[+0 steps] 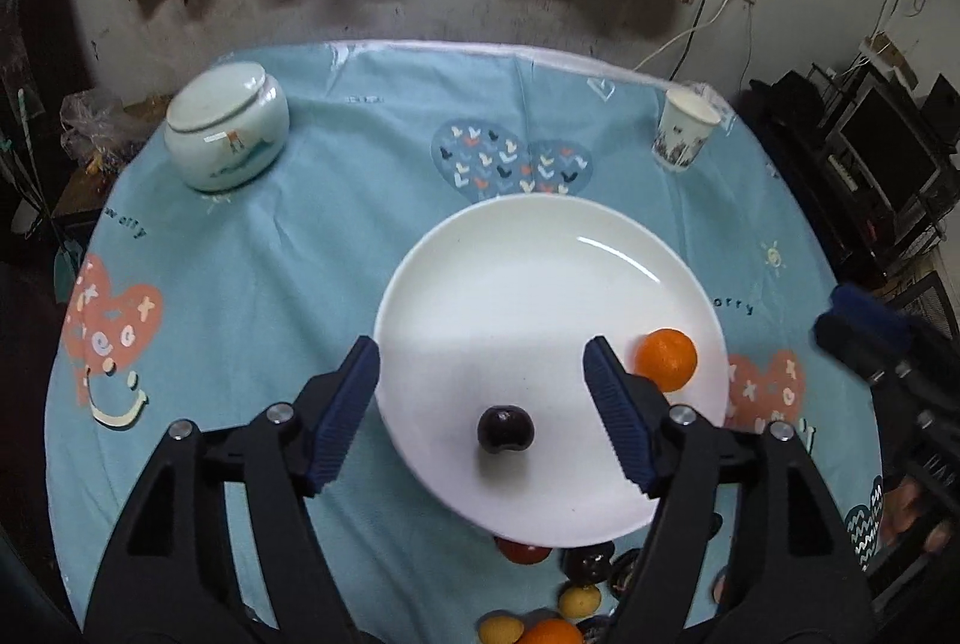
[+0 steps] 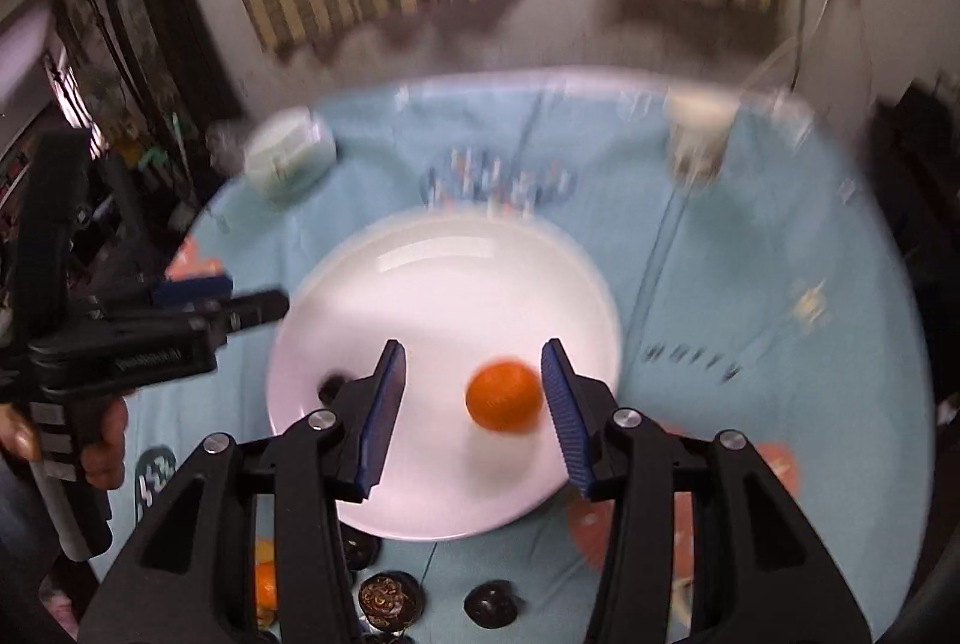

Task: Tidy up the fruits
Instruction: 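Grasp a small red tomato with the right tool while the left tool reaches a yellow fruit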

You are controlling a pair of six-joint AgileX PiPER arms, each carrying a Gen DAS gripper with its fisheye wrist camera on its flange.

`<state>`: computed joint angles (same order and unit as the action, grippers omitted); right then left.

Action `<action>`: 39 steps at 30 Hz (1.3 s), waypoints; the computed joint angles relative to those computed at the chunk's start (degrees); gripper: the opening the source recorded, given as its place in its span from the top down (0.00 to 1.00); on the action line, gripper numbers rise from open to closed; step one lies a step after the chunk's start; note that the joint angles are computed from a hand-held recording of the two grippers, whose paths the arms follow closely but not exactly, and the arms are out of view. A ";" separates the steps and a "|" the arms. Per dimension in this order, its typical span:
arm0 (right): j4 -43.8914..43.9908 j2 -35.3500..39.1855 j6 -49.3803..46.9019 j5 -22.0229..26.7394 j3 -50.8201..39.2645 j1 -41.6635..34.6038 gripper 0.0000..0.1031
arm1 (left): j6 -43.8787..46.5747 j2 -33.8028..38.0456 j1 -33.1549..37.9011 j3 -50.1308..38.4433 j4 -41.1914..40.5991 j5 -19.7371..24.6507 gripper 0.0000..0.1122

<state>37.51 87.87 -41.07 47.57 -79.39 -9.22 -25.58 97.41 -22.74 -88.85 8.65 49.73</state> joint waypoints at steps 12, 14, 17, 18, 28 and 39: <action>12.63 -24.20 -8.76 15.82 17.02 -21.44 0.03 | -9.68 -26.77 -15.76 26.74 15.43 1.95 0.12; 7.38 -27.92 -9.82 17.56 26.05 -21.55 0.22 | -11.03 -30.03 -19.34 32.56 14.79 3.06 0.12; -1.52 -31.59 -10.75 18.92 37.37 -17.58 0.59 | -7.77 -37.20 -21.75 40.77 7.39 2.46 0.23; -4.71 -33.74 -11.50 18.82 41.92 -15.55 0.64 | -8.43 -38.53 -23.23 42.86 7.04 2.76 0.30; -9.80 -32.60 -6.43 11.99 49.16 -1.55 0.65 | -12.01 -37.76 -26.47 52.49 1.77 -2.48 0.32; -10.89 -27.56 -8.47 10.46 46.96 -0.09 0.67 | -7.36 -29.09 -23.18 50.28 -3.19 -10.21 0.38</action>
